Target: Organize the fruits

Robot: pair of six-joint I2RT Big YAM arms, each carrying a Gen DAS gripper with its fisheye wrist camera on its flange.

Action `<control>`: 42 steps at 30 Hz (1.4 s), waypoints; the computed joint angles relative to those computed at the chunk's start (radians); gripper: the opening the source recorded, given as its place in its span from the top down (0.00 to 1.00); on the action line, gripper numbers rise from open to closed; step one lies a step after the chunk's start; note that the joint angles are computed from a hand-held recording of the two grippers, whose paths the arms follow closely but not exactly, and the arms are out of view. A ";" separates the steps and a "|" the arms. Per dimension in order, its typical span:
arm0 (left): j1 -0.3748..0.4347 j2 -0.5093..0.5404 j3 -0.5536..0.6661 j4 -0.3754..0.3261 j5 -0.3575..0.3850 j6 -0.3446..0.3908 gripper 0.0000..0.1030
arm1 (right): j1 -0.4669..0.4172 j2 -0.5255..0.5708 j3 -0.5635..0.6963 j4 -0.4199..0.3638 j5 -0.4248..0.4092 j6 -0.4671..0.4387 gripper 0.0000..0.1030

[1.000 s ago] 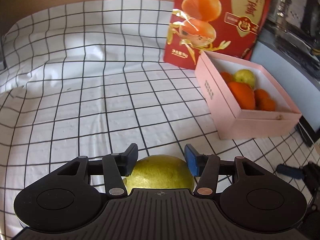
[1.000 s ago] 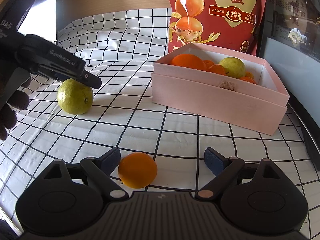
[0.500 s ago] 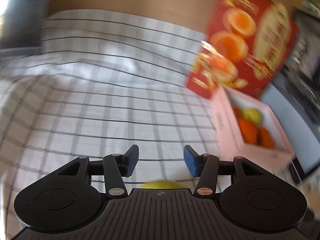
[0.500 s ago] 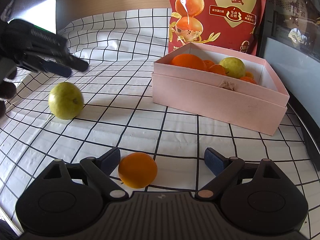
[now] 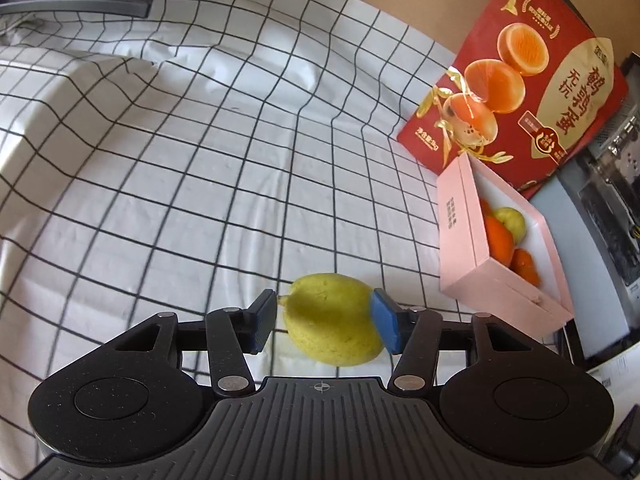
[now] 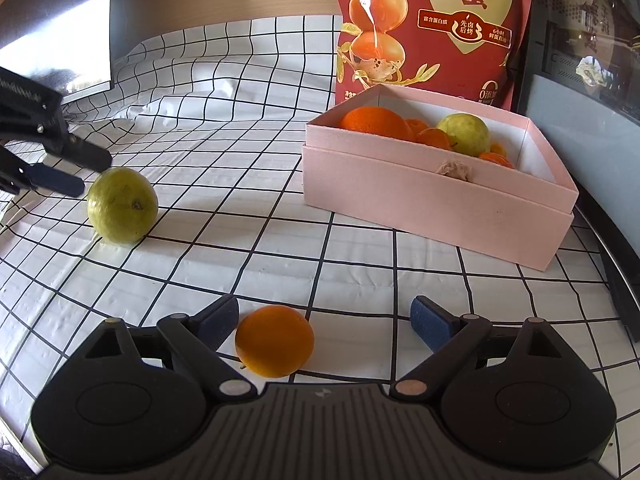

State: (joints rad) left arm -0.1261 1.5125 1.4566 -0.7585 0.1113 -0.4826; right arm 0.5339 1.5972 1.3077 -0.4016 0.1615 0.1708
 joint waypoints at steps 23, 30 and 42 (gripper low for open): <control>-0.057 0.093 0.094 -0.042 -0.097 0.084 0.13 | -0.002 0.002 0.007 -0.012 0.002 0.000 0.08; -0.058 0.104 0.104 -0.072 -0.046 0.029 0.16 | -0.005 0.002 0.008 -0.014 -0.001 0.001 0.07; -0.088 0.193 0.180 -0.050 -0.021 0.061 0.31 | -0.006 0.009 0.020 -0.031 -0.003 0.004 0.06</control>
